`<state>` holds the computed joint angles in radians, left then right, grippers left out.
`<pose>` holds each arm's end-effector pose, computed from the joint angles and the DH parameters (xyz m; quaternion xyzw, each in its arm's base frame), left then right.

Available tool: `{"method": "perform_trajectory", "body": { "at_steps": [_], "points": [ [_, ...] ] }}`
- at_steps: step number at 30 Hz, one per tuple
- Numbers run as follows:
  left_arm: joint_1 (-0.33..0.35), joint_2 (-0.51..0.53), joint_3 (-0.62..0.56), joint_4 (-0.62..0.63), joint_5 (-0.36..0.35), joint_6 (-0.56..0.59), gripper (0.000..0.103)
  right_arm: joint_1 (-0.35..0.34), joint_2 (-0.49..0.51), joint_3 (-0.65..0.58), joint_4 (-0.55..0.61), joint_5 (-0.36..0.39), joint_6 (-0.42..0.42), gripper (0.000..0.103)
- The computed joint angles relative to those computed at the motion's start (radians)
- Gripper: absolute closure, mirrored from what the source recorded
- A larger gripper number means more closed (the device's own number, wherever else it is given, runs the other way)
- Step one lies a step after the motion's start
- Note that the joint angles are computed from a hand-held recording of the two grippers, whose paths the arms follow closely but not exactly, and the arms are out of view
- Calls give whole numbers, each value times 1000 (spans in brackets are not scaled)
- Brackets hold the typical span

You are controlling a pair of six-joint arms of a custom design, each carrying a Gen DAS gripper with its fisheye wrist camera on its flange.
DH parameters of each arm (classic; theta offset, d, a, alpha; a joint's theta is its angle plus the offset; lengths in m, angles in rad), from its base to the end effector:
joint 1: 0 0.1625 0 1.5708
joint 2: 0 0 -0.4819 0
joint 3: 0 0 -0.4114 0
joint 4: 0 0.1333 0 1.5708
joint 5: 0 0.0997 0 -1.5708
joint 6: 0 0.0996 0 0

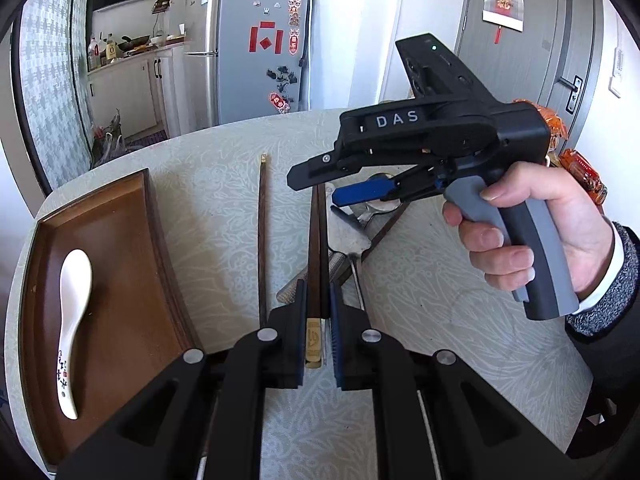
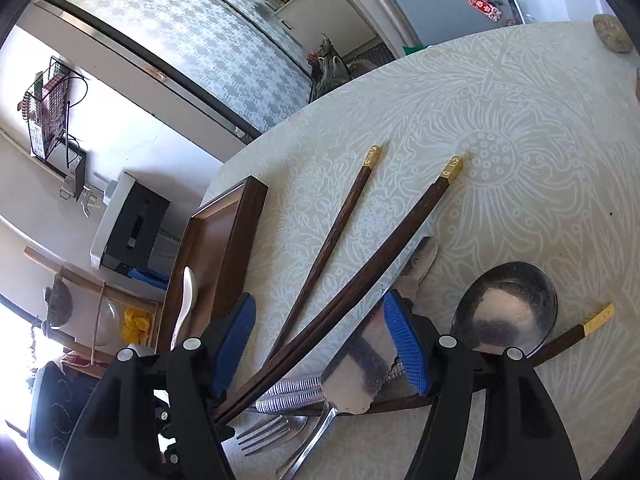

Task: Organize utensils

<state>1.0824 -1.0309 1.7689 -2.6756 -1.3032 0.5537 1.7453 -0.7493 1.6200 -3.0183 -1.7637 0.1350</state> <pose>-0.1779 -0.6750 0.2452 0.4640 0.8572 -0.1764 0.1370 0.2435 -0.7235 0.1485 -0.0085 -0.9546 0.2939 0.0476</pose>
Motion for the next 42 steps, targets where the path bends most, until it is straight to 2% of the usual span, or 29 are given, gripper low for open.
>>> {"method": "perform_trajectory", "body": {
  "at_steps": [2,7,9,11,13,20,31,36,42],
  "points": [
    [-1,0,0,-2,-15,-7,91,-9,0,3,-9,28,11,35],
    [-10,-7,18,-16,-38,-2,91,-11,3,2,-32,21,36,36],
    [-14,-10,26,-18,-37,5,91,-10,7,0,-37,5,45,48],
    [-18,-9,34,-30,-27,18,91,-15,8,5,-42,4,51,69],
    [-17,-6,33,-28,-21,16,91,-18,7,12,-58,-7,53,84],
    [-12,-13,42,-27,-21,26,91,5,1,18,-100,-15,20,88],
    [-1,-72,83,-51,7,60,91,89,48,-55,-47,-115,-58,89],
    [21,-99,84,-66,24,62,91,128,106,-140,15,-153,-100,88],
    [54,-104,46,-83,64,44,91,162,216,-339,161,-157,-155,88]
  ]
}}
